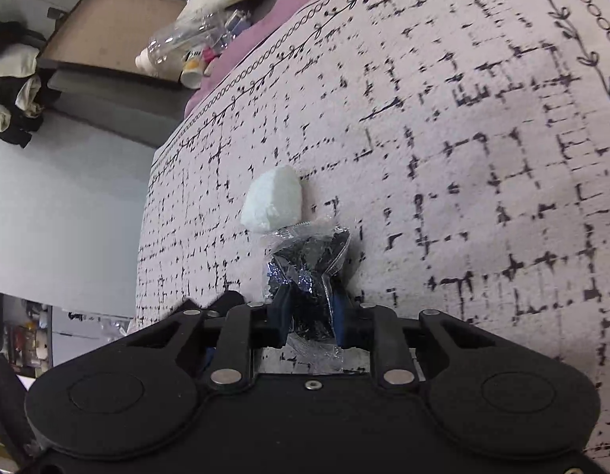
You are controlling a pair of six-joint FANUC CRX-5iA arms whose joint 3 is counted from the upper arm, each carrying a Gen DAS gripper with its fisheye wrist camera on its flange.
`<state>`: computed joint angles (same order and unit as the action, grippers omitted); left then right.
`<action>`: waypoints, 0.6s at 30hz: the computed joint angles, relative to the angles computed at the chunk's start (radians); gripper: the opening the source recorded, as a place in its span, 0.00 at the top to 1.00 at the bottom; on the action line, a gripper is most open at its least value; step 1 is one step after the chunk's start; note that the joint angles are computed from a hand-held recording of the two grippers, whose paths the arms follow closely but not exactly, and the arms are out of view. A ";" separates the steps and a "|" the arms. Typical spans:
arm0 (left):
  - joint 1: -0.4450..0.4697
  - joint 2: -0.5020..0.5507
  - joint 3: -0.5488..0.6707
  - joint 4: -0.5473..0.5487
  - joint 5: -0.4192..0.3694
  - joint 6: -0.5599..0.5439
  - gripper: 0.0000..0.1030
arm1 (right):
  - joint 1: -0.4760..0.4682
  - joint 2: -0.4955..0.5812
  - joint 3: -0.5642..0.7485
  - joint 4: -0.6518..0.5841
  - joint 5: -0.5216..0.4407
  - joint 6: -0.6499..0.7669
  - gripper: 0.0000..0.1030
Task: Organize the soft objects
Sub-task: 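Grasp the black fuzzy plush with the left gripper, then grasp the clear plastic bag with black contents with the right gripper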
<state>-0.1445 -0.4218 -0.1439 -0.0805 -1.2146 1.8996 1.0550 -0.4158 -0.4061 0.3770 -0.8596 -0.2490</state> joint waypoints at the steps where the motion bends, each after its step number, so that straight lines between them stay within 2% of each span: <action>1: -0.022 0.011 0.011 -0.027 -0.011 0.003 0.36 | 0.000 -0.004 -0.004 0.001 0.001 -0.006 0.80; 6: -0.128 0.055 0.054 -0.157 -0.063 0.037 0.39 | -0.002 -0.008 -0.008 -0.002 0.005 -0.008 0.79; 7: -0.137 0.062 0.062 -0.171 -0.075 0.043 0.43 | -0.001 -0.007 -0.006 -0.001 0.004 -0.009 0.79; 10: -0.132 0.062 0.068 -0.182 -0.095 0.054 0.68 | 0.010 -0.016 -0.007 0.011 -0.013 -0.018 0.79; 14: -0.049 0.017 0.022 -0.076 -0.052 -0.018 0.77 | 0.037 -0.023 0.002 0.020 -0.038 -0.006 0.80; 16: 0.025 -0.017 -0.014 0.031 -0.029 -0.061 0.78 | 0.063 -0.026 0.008 0.039 -0.062 -0.019 0.80; 18: 0.061 -0.049 -0.034 0.087 -0.021 -0.079 0.78 | 0.084 -0.027 0.016 0.061 -0.088 -0.028 0.81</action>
